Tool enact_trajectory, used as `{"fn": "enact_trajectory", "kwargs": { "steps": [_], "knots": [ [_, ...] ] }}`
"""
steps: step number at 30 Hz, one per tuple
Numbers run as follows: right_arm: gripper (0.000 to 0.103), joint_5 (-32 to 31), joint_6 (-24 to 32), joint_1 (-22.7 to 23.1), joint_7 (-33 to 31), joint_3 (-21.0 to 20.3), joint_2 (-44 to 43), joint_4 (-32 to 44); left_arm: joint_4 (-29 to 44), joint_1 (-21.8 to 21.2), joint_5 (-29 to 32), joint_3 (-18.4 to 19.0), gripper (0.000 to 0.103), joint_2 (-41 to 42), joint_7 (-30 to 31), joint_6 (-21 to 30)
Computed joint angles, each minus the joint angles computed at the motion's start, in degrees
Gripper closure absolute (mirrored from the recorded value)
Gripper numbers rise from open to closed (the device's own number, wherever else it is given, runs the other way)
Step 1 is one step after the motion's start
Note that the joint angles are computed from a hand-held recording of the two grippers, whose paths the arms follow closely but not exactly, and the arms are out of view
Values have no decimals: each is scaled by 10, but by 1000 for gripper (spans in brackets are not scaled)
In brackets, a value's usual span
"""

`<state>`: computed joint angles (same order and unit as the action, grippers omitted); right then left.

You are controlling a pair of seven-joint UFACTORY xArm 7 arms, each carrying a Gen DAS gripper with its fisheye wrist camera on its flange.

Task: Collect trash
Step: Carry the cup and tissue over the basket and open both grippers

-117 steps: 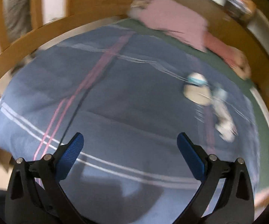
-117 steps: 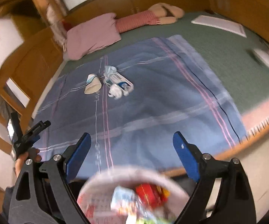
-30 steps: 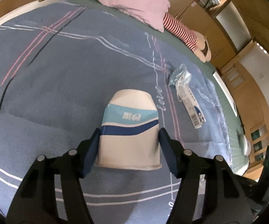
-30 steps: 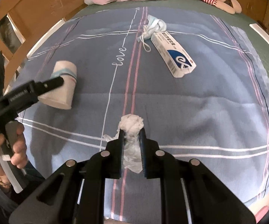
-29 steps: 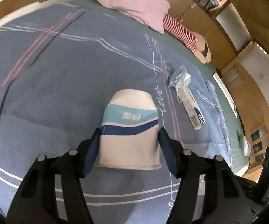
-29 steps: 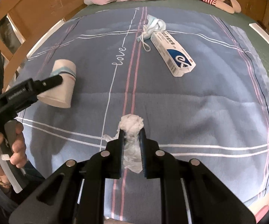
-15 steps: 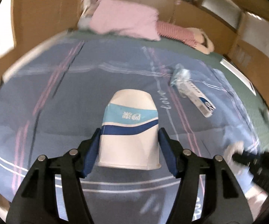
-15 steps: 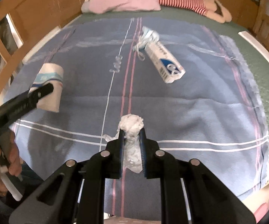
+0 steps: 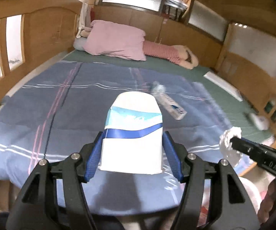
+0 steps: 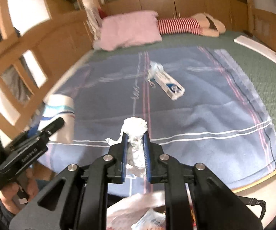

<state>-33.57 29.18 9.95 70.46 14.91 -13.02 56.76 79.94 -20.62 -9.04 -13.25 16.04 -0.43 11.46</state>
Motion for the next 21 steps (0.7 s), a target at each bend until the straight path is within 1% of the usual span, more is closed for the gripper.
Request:
{"fn": "enact_trajectory", "kwargs": {
  "steps": [2,4,5,7,8,10,11,12,13,14,15,16,17,19,20,21],
  "knots": [
    [87,8,2,6,-2,2,-33,-16,-25,15,-26,-22,41,-25,27,-1],
    [87,28,16,10,-12,8,-76,-37,-52,32,-78,-49,41,-53,75,2],
    [87,50,29,18,-20,7,-113,-61,-59,29,-92,-50,41,-60,87,2],
    [87,80,47,20,-34,14,-138,-74,-78,26,-132,-57,41,-80,126,8],
    [87,110,71,31,-44,13,-165,-96,-88,25,-156,-61,41,-91,152,12],
    [84,159,86,49,-76,4,-176,-110,-105,16,-198,-65,41,-109,197,18],
    [77,202,95,75,-102,-11,-182,-131,-112,11,-227,-68,41,-118,228,31],
    [70,221,102,78,-116,-10,-189,-135,-117,5,-246,-67,41,-124,247,41],
    [52,224,108,72,-116,-1,-198,-141,-122,-1,-270,-66,41,-130,273,51],
    [37,217,119,59,-103,17,-211,-146,-128,-7,-293,-64,40,-137,297,61],
    [32,198,129,34,-67,42,-243,-159,-135,-16,-303,-60,40,-142,311,64],
    [30,193,130,22,-48,51,-262,-167,-147,-27,-298,-57,40,-148,317,60],
    [30,185,139,-7,-5,67,-304,-181,-153,-37,-281,-53,40,-149,318,60],
    [29,175,153,-27,27,76,-340,-190,-159,-56,-264,-44,39,-148,330,70],
    [28,173,158,-36,39,79,-357,-194,-164,-65,-271,-43,37,-151,351,82],
    [28,171,154,-48,60,77,-385,-207,-165,-72,-291,-42,33,-151,385,103]
  ]
}}
